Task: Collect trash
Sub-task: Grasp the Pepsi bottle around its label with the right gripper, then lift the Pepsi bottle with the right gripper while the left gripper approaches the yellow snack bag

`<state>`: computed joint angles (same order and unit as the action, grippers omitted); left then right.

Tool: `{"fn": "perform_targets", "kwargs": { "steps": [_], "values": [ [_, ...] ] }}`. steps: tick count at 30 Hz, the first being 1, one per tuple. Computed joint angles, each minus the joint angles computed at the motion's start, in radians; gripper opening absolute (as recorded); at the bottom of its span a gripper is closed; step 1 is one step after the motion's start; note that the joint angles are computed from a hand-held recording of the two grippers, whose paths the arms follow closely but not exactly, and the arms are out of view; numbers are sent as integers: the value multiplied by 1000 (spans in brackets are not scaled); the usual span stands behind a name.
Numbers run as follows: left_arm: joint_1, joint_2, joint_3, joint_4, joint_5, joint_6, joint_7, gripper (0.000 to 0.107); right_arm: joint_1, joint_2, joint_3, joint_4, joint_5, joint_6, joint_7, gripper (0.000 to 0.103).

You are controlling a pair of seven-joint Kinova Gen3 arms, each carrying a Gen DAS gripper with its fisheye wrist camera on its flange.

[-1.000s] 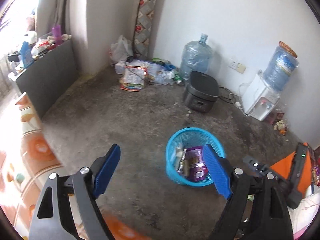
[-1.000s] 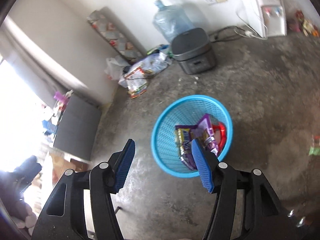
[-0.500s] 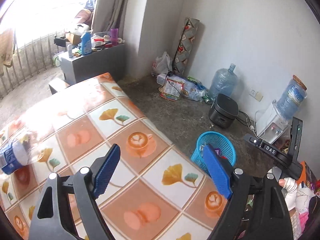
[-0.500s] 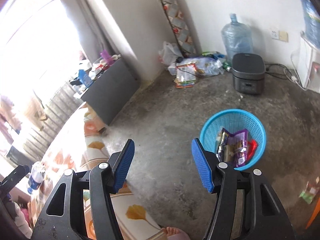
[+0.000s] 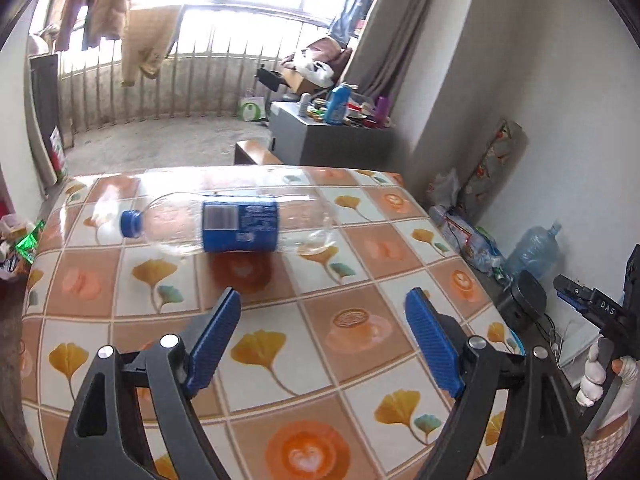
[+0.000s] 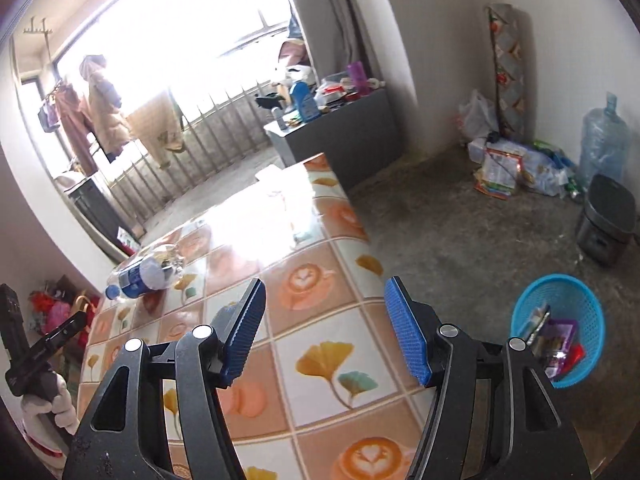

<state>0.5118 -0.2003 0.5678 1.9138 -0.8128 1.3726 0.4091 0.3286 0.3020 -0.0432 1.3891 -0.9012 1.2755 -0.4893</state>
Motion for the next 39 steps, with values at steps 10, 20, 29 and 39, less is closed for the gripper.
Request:
{"fn": "perform_targets", "kwargs": {
  "steps": [10, 20, 29, 39],
  "values": [
    [-76, -189, -14, 165, 131, -88, 32, 82, -147, -30, -41, 22, 71, 46, -27, 60],
    [-177, -301, -94, 243, 132, -224, -93, 68, -363, -52, -123, -33, 131, 10, 71, 60],
    [-276, -388, -153, 287, 199, -271, -192, 48, -604, -13, -196, -53, 350, -118, 293, 64],
    [-386, -473, -173, 319, 284, -312, -297, 36, -713, 42, -201, -119, 519, -67, 275, 68]
  ]
}}
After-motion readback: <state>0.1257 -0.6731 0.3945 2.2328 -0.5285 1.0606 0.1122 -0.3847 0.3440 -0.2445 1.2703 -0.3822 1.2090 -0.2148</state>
